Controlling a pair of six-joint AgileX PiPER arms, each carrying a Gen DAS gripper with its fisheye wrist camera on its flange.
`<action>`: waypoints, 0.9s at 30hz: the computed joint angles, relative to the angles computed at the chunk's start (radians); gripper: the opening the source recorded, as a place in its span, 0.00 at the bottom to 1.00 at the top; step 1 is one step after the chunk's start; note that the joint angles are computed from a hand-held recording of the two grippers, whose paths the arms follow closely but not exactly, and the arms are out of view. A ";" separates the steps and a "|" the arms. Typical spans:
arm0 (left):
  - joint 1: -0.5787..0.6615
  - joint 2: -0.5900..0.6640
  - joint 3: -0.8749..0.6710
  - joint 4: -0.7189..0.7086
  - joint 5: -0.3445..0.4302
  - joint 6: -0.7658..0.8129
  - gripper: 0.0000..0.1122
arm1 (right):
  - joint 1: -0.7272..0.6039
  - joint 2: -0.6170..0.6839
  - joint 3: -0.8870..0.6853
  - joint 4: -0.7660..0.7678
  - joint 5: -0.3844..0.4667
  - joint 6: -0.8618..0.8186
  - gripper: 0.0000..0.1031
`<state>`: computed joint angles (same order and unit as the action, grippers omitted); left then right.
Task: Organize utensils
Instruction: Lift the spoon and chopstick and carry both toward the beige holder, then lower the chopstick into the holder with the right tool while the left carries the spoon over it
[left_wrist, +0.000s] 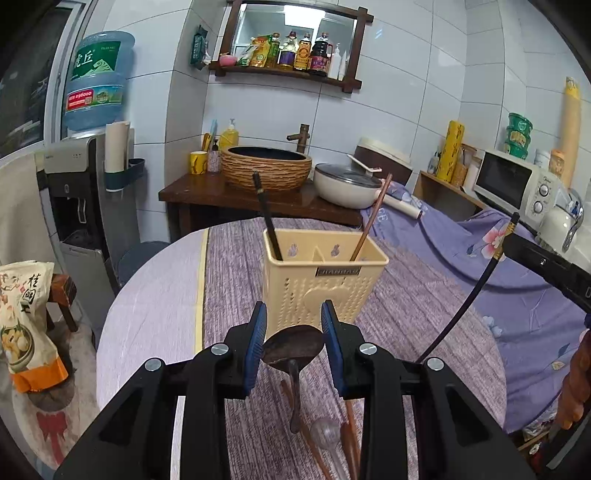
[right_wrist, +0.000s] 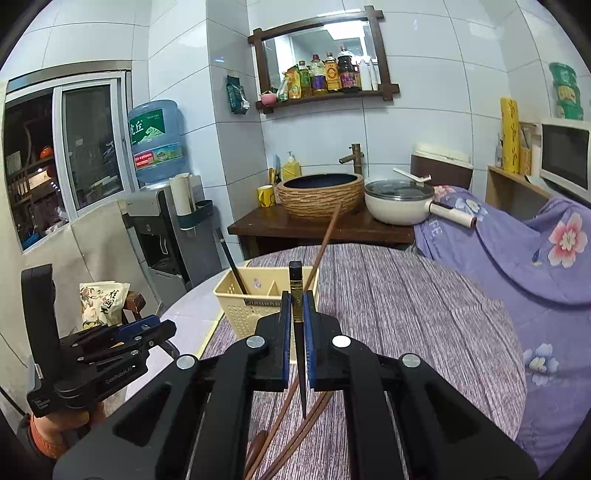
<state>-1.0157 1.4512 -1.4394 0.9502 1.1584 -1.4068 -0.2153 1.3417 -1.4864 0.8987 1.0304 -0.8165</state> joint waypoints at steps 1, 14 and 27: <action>0.014 0.007 -0.030 -0.006 0.000 0.024 0.27 | 0.006 0.011 -0.028 -0.004 0.007 0.014 0.07; 0.208 0.209 -0.583 -0.132 0.028 0.375 0.07 | 0.155 0.405 -0.878 -0.178 0.179 0.475 0.07; 0.375 0.109 -0.253 -0.243 -0.016 0.300 0.40 | 0.228 0.446 -0.859 -0.240 0.121 0.493 0.07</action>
<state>-0.6403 1.5603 -1.6926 0.7077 1.1419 -1.1073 0.0128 1.7876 -2.3454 0.6584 1.1514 -0.3234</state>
